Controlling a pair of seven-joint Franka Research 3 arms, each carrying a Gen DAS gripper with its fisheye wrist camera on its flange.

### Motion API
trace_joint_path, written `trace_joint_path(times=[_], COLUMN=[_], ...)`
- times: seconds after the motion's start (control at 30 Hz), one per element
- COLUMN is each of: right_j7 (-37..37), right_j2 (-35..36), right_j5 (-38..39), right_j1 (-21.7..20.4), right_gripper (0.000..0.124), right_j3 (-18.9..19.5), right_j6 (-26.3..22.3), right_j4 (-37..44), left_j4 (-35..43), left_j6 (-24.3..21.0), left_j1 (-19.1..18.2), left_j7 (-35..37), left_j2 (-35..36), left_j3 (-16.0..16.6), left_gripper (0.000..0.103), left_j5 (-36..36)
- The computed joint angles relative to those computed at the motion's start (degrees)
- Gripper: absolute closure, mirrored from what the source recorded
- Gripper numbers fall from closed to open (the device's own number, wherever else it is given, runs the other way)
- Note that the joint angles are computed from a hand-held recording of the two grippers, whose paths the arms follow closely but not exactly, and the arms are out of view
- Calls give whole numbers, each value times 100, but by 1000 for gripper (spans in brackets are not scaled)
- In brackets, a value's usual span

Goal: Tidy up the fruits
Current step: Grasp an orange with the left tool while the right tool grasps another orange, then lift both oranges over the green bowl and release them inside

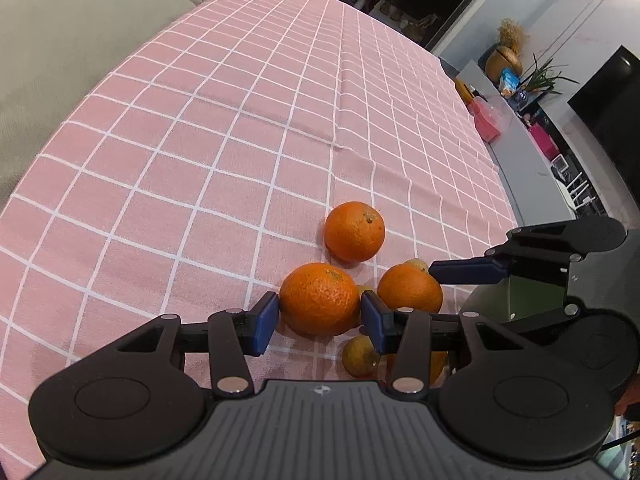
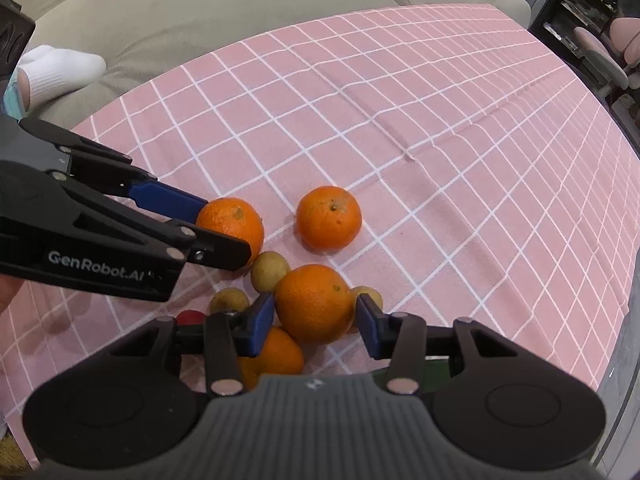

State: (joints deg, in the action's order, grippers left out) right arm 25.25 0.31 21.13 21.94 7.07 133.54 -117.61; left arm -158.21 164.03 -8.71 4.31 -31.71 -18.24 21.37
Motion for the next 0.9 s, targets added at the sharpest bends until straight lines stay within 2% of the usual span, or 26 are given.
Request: trace_joint_path(times=[0.4, 0.9], right_j7=[28, -64], right_j2=[-89, -620], right_j5=[-40, 508], right_j1=[50, 61], right_gripper=[85, 86], right_j3=[18, -70], right_j6=[355, 575], right_j4=[-201, -545], left_j4=[14, 295], left_j6=[74, -636], left_j1=[47, -54], left_j7=[-160, -504], left_j2=[86, -325], left_j3=[-66, -267], left_gripper=[53, 54], left_j5=[18, 315])
